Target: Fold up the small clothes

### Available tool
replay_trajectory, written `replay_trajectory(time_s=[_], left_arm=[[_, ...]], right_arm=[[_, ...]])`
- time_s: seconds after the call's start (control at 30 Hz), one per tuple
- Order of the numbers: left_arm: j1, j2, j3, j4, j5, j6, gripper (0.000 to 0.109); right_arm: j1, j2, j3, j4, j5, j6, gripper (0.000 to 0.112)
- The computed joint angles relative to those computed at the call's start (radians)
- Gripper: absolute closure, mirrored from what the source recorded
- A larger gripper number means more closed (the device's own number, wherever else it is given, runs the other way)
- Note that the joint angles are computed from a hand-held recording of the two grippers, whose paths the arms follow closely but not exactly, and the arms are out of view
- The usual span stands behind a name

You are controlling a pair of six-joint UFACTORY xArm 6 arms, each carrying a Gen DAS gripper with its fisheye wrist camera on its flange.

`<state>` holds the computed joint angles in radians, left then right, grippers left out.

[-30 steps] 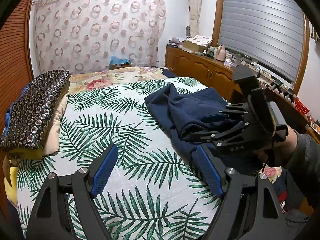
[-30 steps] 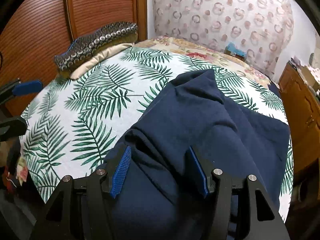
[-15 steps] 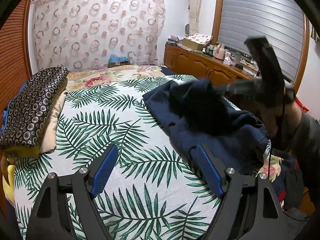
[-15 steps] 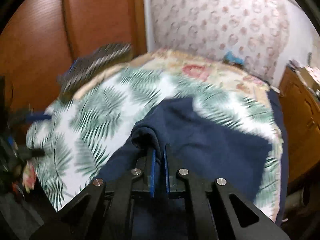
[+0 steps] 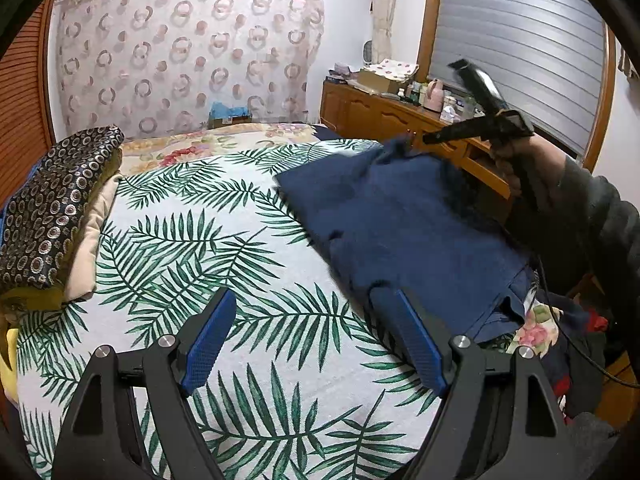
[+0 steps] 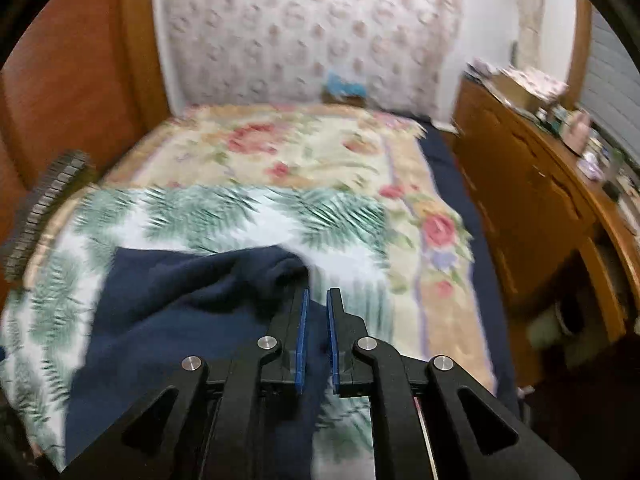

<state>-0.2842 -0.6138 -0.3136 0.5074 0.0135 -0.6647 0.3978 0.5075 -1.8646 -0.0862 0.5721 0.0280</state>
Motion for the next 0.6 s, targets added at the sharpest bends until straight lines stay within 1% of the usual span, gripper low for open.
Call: replay_trajectory(time_s=[0.03, 0.07, 0.13, 0.2, 0.23, 0.27, 0.3, 0.33, 0.37, 0.4, 0.43, 0.5, 0.53, 0.57, 0.6], left_arm=[[-0.002, 0.005, -0.003, 0.010, 0.001, -0.008, 0.027], [-0.004, 0.008, -0.003, 0.011, 0.000, -0.008, 0.027], [-0.012, 0.017, -0.003, -0.004, -0.005, 0.002, 0.027], [-0.021, 0.020, 0.002, -0.017, -0.009, 0.008, 0.027], [-0.029, 0.027, 0.004, -0.034, -0.012, 0.019, 0.027], [-0.035, 0.029, 0.004, -0.029, -0.009, 0.010, 0.027], [-0.045, 0.032, 0.007, -0.038, -0.010, 0.014, 0.027], [-0.062, 0.036, 0.011, -0.062, -0.015, 0.032, 0.027], [-0.078, 0.038, 0.014, -0.095, -0.017, 0.059, 0.027], [-0.106, 0.043, 0.020, -0.164, -0.023, 0.119, 0.031], [-0.133, 0.050, 0.024, -0.229, -0.030, 0.173, 0.033], [-0.185, 0.061, 0.025, -0.358, -0.029, 0.286, 0.044], [-0.207, 0.073, 0.022, -0.388, -0.026, 0.316, 0.047], [-0.219, 0.082, 0.019, -0.395, -0.023, 0.325, 0.053], [-0.239, 0.095, 0.014, -0.429, -0.019, 0.357, 0.060]], right_arm=[[-0.002, 0.020, -0.030, -0.021, 0.032, 0.022, 0.076], [-0.005, 0.024, -0.030, -0.029, 0.036, 0.037, 0.074], [-0.011, -0.015, 0.044, -0.007, -0.013, 0.034, 0.074], [-0.014, -0.099, 0.182, 0.052, -0.094, -0.008, 0.074], [-0.014, -0.132, 0.234, 0.097, -0.122, -0.052, 0.074], [-0.010, -0.186, 0.320, 0.143, -0.160, -0.100, 0.073], [-0.009, -0.238, 0.398, 0.190, -0.192, -0.152, 0.071], [-0.014, -0.288, 0.472, 0.253, -0.220, -0.223, 0.065], [-0.007, -0.343, 0.556, 0.309, -0.251, -0.282, 0.062], [0.002, -0.401, 0.645, 0.361, -0.287, -0.337, 0.057], [-0.008, -0.454, 0.715, 0.424, -0.305, -0.412, 0.057], [0.007, -0.550, 0.861, 0.496, -0.362, -0.486, 0.057], [0.003, -0.597, 0.911, 0.577, -0.357, -0.567, 0.057], [0.001, -0.634, 0.955, 0.645, -0.349, -0.632, 0.057], [0.001, -0.663, 0.996, 0.689, -0.346, -0.667, 0.057]])
